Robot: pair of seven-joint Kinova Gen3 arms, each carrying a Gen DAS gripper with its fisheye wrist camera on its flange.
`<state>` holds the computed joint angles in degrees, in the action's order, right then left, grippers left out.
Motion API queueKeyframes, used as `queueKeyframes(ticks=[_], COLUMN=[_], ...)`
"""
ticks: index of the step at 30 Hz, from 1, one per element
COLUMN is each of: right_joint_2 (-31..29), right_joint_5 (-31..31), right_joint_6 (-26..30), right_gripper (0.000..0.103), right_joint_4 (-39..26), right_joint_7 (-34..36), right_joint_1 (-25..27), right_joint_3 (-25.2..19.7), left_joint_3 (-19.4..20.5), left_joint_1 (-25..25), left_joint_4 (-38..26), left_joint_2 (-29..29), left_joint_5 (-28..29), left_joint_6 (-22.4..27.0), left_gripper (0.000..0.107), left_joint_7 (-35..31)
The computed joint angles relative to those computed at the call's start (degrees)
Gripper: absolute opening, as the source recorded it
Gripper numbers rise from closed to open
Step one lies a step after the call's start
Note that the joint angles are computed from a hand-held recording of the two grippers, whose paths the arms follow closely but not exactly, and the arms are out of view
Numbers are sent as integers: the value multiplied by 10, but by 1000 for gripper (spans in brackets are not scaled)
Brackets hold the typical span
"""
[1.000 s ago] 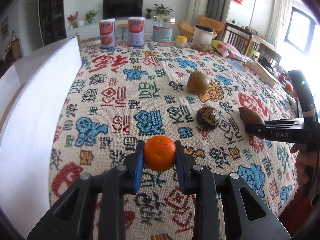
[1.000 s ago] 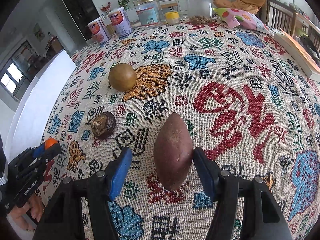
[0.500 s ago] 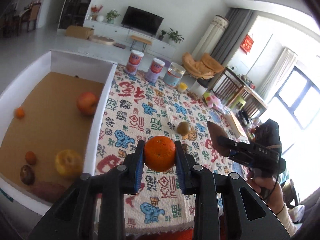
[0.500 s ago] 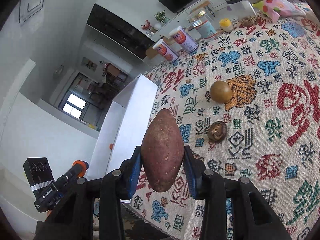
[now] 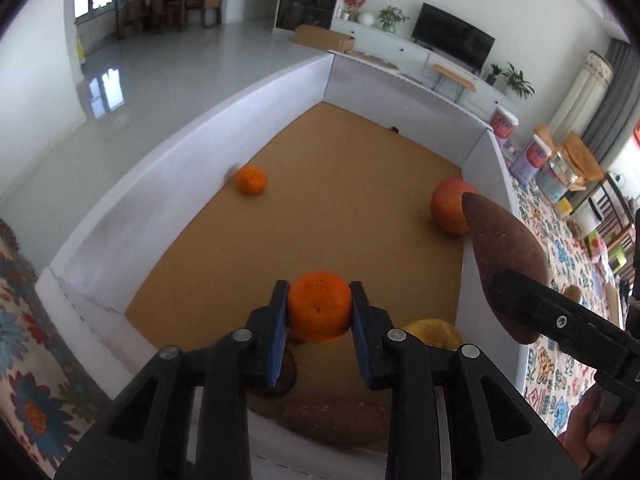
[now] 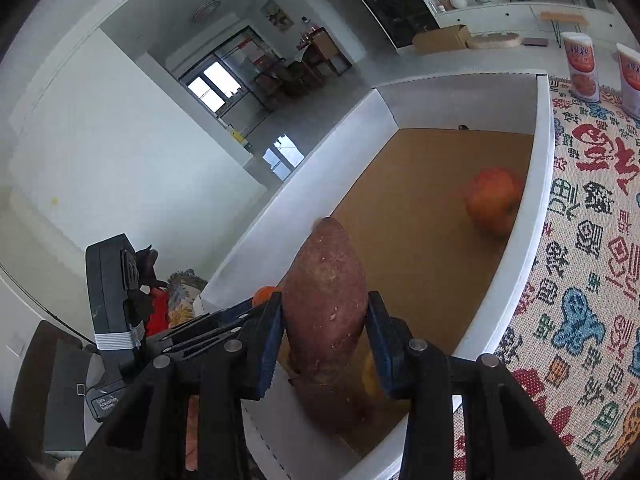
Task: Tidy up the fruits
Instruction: 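Carry the tangerine and sweet potato into the white box and open both tools, then withdraw both tools from the box back over the table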
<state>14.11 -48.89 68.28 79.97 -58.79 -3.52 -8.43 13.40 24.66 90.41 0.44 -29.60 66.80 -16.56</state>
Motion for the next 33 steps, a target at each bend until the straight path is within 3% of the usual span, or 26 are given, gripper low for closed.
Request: queueKeyframes(ticks=[3,5,8,10,12,14,17,19,23,26,29,33], right_joint_2=[0,-5,-29,-56,-90,-127,-159,-157,-126,-101,-78,-70], right_joint_5=[44,53,5,-28,-33,-19,49,96,189,249,253,329], right_joint_6=[-34,-45,-56,-74,-99,-145,-215,-262,-351,-354,-325,-350], right_gripper=[41,44,70,77,90,102,103,103,103,103,103,103], right_joint_4=[1,2,28,53,81,121,173,205,259,258,224,222], right_joint_7=[-12,-15,19,60,101,132,139,163,176,114,64,33], right_joint_1=[-32,-39,1,31,74,79,78,109,145,204,271,256], right_joint_3=[-5,-2,2,13,15,54,120,139,207,225,202,204], left_joint_3=[2,7,23,37,49,58,53,52,115,83,51,11], left_joint_1=[3,10,34,54,79,107,160,180,136,169,203,233], left_joint_4=[9,7,1,-6,-17,-39,-78,-105,-175,-255,-334,-418], left_joint_2=[1,4,1,5,14,33,71,100,185,261,332,396], left_joint_5=[-12,-32,-93,-138,-180,-211,-234,-227,-147,-95,-98,-86], left_joint_6=[-7,-5,10,13,11,6,-18,-54,-101,-77,-26,44], left_gripper=[41,66,80,86,88,92,98,100,100,100,100,100], left_joint_7=[13,33,89,125,146,143,111,71,-20,-81,-128,-176])
